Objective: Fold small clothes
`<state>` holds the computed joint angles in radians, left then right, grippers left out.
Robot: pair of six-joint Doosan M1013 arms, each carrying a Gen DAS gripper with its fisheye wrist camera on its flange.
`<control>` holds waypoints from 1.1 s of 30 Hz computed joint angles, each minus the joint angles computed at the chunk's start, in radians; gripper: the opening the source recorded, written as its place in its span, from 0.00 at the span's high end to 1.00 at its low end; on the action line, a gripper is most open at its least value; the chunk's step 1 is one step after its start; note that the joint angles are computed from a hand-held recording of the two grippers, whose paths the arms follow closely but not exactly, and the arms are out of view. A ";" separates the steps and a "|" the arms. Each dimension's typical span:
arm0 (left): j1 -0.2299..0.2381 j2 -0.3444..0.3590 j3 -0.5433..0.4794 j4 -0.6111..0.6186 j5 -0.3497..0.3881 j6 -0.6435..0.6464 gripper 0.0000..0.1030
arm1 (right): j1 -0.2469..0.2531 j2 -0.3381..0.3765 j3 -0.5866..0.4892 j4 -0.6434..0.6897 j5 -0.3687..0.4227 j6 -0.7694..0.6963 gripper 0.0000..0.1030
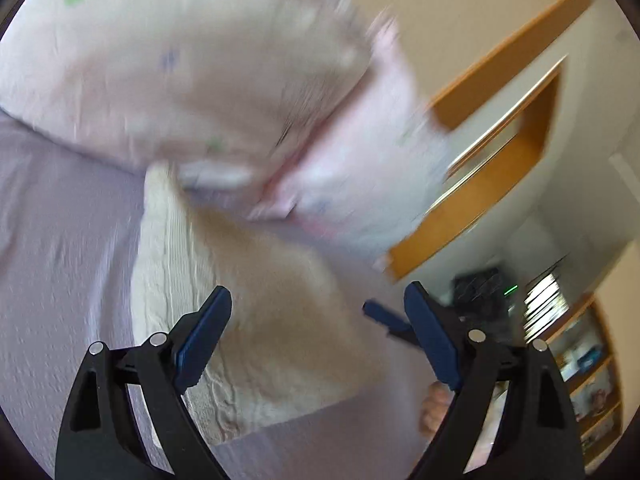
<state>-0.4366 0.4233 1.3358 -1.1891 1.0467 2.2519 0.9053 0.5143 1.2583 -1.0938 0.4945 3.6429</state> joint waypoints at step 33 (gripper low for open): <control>-0.143 -0.209 0.273 1.115 -0.290 -0.515 0.01 | 0.178 0.338 -0.526 0.401 1.038 -0.481 0.02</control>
<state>-0.5798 0.2144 1.6089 -0.0736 0.7567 1.7368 1.0828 0.8527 0.7324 -0.6924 1.5327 3.1623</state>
